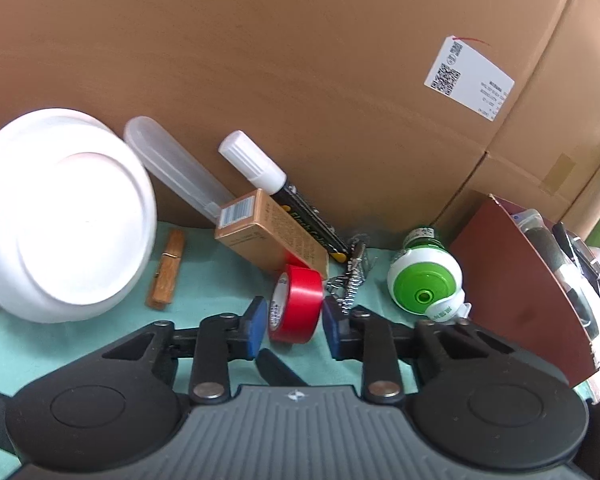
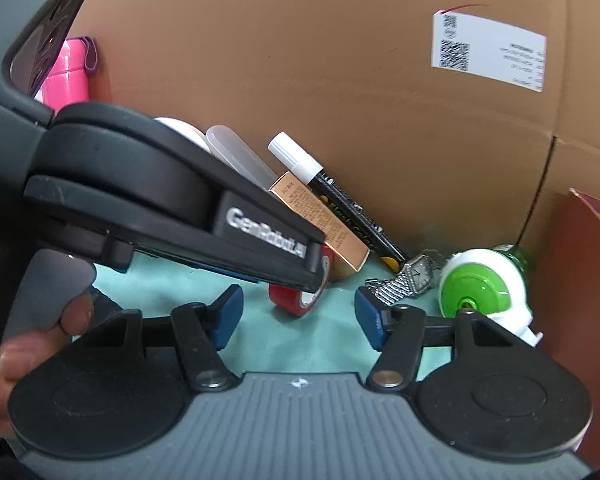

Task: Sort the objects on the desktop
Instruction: 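Close the left gripper on the red tape roll and lift it, then carry the red tape roll into the brown bin and release it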

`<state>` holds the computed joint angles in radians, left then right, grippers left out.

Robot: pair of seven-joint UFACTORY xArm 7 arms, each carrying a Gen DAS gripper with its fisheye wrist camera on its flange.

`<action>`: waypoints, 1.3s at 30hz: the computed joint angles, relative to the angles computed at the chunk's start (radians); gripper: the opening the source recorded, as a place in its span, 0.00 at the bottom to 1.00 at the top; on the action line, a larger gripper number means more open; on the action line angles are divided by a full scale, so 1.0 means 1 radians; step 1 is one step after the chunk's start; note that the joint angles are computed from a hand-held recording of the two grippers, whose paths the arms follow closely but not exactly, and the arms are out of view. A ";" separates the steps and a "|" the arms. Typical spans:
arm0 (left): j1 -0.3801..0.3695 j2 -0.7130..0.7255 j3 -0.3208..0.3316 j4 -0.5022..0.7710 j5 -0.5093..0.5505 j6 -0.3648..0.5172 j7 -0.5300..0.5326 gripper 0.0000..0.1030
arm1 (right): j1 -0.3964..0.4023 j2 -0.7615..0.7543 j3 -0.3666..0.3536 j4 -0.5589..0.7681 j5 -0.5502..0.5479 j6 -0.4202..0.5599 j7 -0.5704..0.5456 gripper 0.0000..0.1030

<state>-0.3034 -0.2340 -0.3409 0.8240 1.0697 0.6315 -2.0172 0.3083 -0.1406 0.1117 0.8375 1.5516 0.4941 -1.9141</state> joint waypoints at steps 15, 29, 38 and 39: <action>0.053 -0.037 0.003 -0.052 0.057 -0.117 -0.098 0.24 | 0.018 0.014 0.014 0.007 -0.026 -0.044 0.005 0.18; 0.019 0.036 -0.029 0.044 -0.048 -0.132 0.067 0.20 | -0.008 -0.107 -0.028 -0.100 -0.045 -0.073 0.047 0.17; -0.102 0.119 -0.029 0.173 -0.007 -0.040 0.123 0.20 | -0.039 -0.245 -0.107 -0.192 -0.091 -0.064 0.131 0.17; -0.119 0.124 -0.034 0.189 0.008 -0.013 0.121 0.20 | -0.044 -0.267 -0.121 -0.202 -0.097 -0.052 0.134 0.17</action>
<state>-0.4226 -0.1096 -0.3750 1.0134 1.0781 0.6187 -1.8964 0.2639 -0.4075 -0.0096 0.6353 1.4549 0.4425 -1.7796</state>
